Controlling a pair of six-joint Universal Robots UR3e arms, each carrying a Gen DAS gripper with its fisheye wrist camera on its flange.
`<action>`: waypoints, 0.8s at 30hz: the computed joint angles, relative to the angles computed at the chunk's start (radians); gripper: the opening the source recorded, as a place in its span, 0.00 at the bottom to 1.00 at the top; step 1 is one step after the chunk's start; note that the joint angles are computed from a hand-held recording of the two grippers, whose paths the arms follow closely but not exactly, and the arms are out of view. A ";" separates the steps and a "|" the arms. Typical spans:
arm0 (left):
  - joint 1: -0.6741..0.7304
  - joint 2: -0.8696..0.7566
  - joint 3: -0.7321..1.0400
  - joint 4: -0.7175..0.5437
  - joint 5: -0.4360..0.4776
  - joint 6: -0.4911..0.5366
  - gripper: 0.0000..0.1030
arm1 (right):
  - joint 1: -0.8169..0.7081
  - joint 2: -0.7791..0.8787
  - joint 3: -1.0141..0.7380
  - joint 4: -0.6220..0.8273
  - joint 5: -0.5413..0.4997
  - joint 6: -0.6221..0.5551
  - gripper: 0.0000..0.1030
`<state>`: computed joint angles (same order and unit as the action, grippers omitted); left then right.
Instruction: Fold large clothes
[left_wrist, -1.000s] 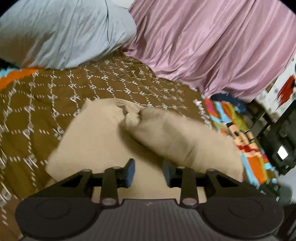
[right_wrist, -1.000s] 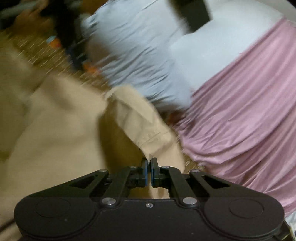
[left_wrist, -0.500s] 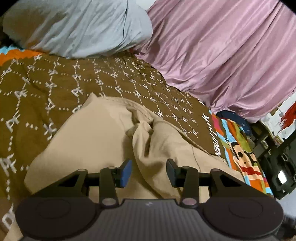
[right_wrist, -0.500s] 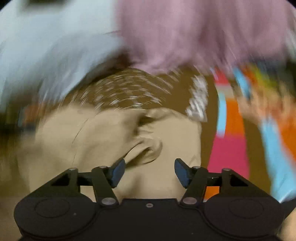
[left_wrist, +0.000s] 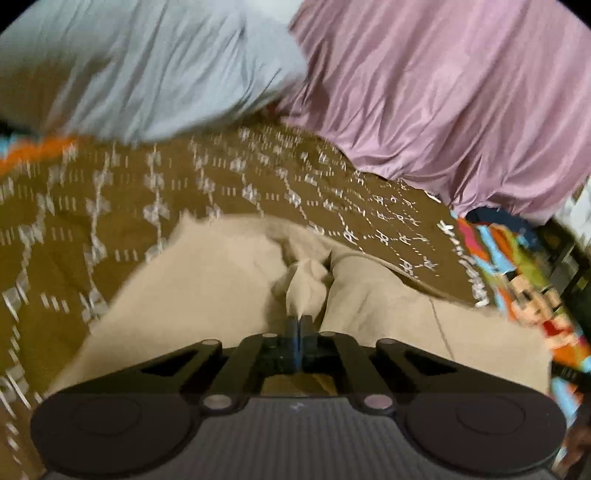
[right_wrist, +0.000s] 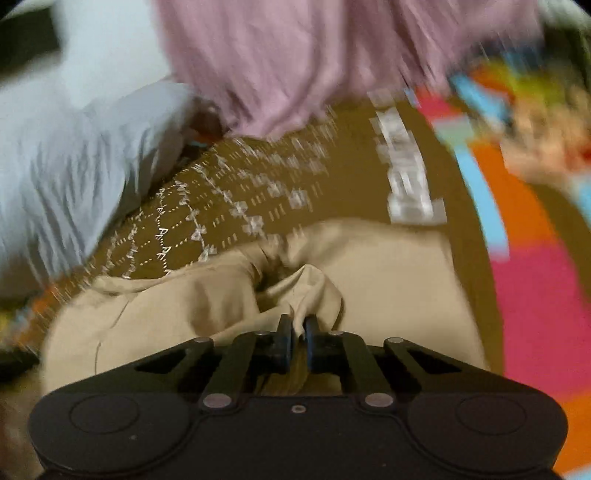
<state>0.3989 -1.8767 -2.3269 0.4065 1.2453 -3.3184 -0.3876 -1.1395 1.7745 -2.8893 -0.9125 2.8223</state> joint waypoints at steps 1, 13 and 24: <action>-0.029 -0.012 0.013 0.004 0.045 0.024 0.00 | 0.031 0.013 0.020 -0.116 -0.037 -0.046 0.06; -0.015 0.195 -0.065 -0.047 0.035 -0.002 0.41 | -0.016 -0.133 0.207 -0.283 -0.090 -0.027 0.36; -0.271 -0.011 0.129 -0.240 0.306 0.174 0.38 | 0.228 -0.043 0.221 -0.426 -0.213 -0.228 0.65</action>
